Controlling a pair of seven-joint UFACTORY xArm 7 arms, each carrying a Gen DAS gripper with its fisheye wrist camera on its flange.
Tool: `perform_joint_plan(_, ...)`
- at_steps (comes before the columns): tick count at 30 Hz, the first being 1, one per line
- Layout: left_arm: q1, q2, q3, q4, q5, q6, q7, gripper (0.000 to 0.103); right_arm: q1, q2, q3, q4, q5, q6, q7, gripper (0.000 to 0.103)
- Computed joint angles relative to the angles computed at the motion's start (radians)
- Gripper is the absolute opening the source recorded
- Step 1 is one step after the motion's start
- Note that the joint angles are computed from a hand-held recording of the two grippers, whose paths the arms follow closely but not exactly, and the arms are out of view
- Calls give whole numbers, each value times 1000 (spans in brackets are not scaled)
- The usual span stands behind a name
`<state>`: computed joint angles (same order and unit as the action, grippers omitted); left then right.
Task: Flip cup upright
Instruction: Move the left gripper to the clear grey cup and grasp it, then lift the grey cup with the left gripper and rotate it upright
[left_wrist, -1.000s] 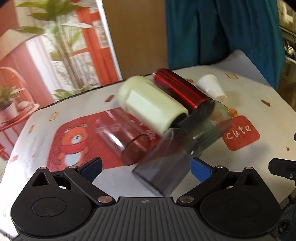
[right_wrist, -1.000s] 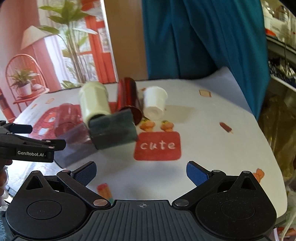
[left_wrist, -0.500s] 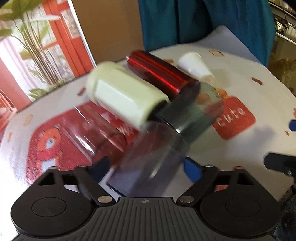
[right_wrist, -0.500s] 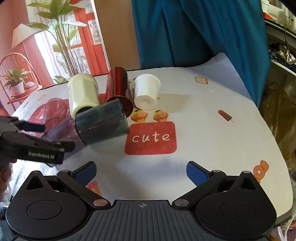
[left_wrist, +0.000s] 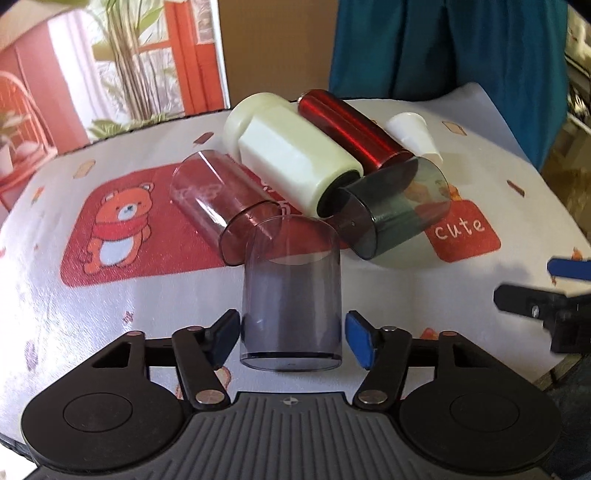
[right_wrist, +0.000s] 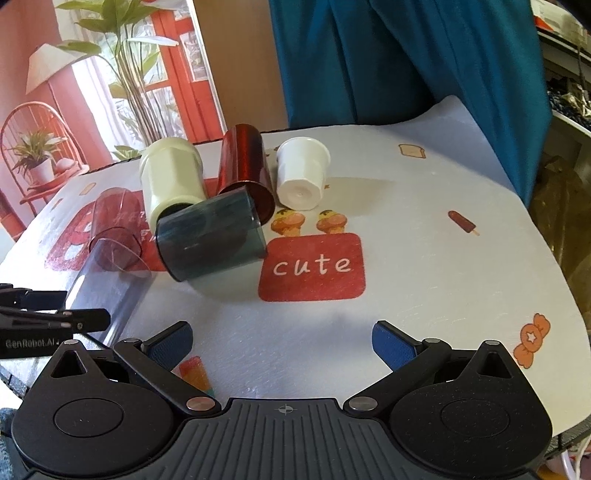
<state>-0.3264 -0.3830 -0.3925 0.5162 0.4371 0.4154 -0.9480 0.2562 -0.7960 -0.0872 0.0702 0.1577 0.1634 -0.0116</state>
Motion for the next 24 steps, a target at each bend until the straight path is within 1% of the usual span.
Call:
perform_joint_plan(3,3,25,18,5,-15,-35,3,72,-1,-8,3,-2,-2,2,2,103)
perform_joint_plan(4,16,44,12,15,-2,-41,-3,73,-3,-12,4,-3,-3,4,3,103)
perform_joint_plan(7,39,98,-2,46,43,-37,-40,72,-13,-17,7,-4,-5,9,9,103)
perform_joint_plan(8,39,109,-2,52,54,-33,-53,71,-15,-19,8,-4,-6,11,10,103)
perform_joint_plan(9,41,111,-6,56,73,-22,-75,68,-17,-21,9,-5,-7,13,11,103)
perform_joint_plan(10,36,108,-4,51,84,-23,-90,68,-18,-23,7,-6,-8,13,10,103)
perform_joint_plan(12,14,92,23,30,59,-38,-84,67,-20,-25,7,-7,-9,14,9,103)
perform_joint_plan(14,3,70,35,9,38,-37,-78,67,-19,-22,7,-5,-9,15,11,103)
perform_joint_plan(19,-10,-22,33,-68,-18,-19,-99,67,-12,-23,11,-5,-12,16,7,103)
perform_joint_plan(24,-14,-145,28,-151,-84,18,-119,67,-14,-32,31,-8,-19,27,20,103)
